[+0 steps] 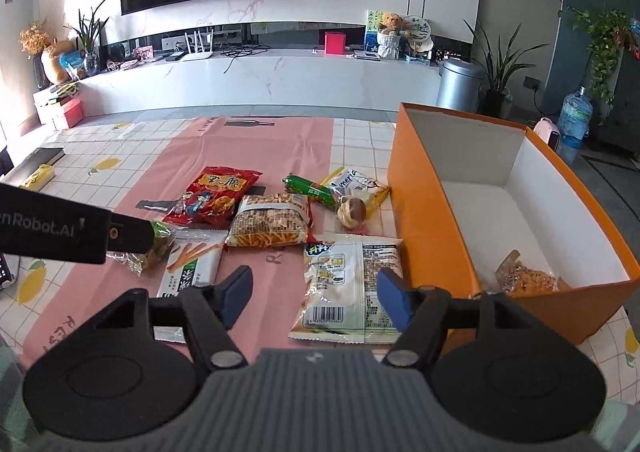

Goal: Organize snacks
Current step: 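Withdraw both tools from the box back over the table snacks, then grasp the white spicy-strip bag with left tool while right tool grasps the white-blue bag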

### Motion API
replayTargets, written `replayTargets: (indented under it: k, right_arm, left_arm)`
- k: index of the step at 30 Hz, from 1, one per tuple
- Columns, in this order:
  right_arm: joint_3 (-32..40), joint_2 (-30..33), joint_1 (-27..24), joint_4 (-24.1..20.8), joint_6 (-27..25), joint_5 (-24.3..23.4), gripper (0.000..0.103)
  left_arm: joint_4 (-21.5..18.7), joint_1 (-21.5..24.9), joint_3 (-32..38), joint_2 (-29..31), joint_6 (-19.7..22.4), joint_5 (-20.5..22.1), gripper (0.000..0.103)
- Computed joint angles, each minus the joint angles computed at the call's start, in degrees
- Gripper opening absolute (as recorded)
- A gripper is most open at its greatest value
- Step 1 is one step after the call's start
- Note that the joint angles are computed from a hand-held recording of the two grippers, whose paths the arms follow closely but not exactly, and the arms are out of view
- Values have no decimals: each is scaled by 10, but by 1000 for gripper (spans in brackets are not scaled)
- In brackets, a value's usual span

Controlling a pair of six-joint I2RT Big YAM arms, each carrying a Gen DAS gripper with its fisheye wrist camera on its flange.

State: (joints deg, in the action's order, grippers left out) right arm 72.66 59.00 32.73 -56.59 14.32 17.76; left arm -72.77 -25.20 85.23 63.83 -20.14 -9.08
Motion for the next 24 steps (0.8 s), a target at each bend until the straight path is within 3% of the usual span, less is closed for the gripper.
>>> replayTargets:
  k: [10,18,24]
  right_arm:
    - [-7,55,-11,30,-44,33,78]
    - [-16,81,-21,51,-29,32,78]
    - [-12,100,-31,38,-8,11,79]
  left_arm:
    - [-15,18,0,53,-25,12,81]
    - [15,27,-33,62,-33,19,81]
    - [21,37,-44,67,-35,36,82]
